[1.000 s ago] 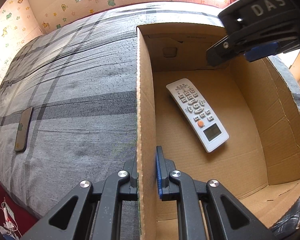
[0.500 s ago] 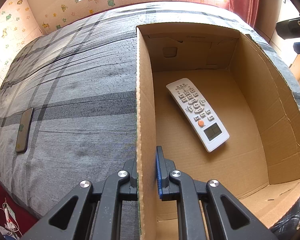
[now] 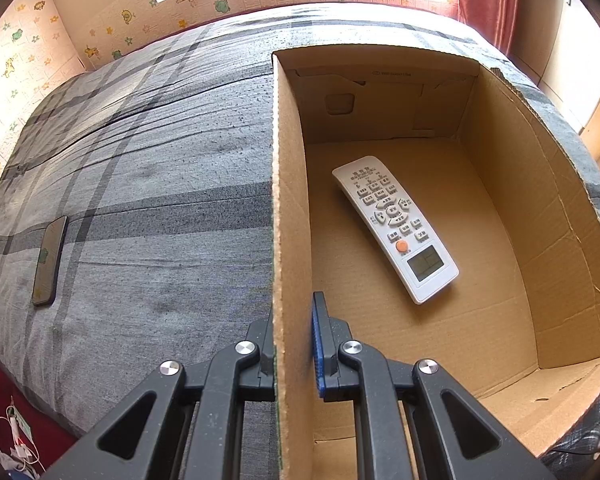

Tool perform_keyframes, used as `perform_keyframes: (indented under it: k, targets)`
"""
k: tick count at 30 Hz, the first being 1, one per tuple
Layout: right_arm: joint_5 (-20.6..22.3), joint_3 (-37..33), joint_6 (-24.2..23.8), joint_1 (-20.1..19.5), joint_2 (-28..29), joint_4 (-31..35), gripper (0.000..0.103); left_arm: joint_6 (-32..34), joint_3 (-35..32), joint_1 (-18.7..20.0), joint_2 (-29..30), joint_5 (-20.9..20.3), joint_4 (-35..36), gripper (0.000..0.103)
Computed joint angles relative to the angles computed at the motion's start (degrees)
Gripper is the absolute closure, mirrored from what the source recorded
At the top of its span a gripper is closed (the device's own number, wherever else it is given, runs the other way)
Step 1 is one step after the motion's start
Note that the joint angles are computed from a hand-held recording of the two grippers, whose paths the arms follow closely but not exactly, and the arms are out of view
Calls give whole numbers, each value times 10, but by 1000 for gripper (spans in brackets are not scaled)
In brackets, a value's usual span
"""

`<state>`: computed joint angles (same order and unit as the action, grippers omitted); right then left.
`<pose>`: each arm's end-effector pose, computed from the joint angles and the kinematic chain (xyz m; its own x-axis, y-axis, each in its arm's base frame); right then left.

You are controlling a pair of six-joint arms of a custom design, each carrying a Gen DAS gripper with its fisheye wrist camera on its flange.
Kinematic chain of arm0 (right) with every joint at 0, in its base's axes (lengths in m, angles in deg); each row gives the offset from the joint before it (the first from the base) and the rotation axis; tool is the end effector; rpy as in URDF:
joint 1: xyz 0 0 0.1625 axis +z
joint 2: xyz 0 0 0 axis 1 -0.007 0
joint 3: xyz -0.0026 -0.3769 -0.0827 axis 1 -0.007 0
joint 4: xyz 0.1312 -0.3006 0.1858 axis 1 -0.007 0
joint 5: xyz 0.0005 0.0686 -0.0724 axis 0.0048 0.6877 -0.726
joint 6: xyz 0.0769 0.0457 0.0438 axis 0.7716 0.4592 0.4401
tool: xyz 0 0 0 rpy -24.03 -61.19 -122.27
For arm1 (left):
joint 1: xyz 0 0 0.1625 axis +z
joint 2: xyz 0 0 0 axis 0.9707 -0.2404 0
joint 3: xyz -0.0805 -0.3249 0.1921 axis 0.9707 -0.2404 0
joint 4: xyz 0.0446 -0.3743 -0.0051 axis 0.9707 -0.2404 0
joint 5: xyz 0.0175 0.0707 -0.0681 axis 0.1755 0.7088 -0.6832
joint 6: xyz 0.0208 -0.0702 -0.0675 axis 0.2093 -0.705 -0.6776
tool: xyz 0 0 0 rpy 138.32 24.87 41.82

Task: Organize rigid objects
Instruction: 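Open the right gripper to release the remote and withdraw, then move the right gripper to the keys and grasp the blue fob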

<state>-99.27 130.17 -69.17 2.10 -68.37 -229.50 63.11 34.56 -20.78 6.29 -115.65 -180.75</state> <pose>0.0771 -0.6384 0.3082 -0.6658 0.3677 0.6492 -0.0547 0.8437 -0.5340 -0.2452 -0.7066 0.0141 -0.5580 0.4815 -0.6759 0.6358 0.7715 0.0246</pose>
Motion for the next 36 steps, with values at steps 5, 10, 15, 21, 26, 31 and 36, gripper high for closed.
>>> perform_keyframes:
  k: [5, 10, 15, 21, 26, 31, 36]
  targets:
    - [3, 48, 16, -21, -26, -11, 0, 0, 1, -1, 0, 2, -1, 91]
    - [10, 101, 27, -45, -48, -36, 0, 0, 2, -1, 0, 2, -2, 91]
    - [18, 143, 47, -68, -63, -44, 0, 0, 2, -1, 0, 2, -1, 91]
    - [28, 173, 67, -99, -66, -41, 0, 1, 0, 0, 2, 3, 0, 91]
    - [37, 185, 80, -122, -65, -39, 0, 1, -3, 0, 3, 4, 2, 91]
    - [41, 190, 86, -141, -60, -31, 0, 1, -3, 0, 3, 4, 2, 91]
    - [47, 200, 83, -157, -55, -39, 0, 1, -6, 0, 4, 6, 4, 91]
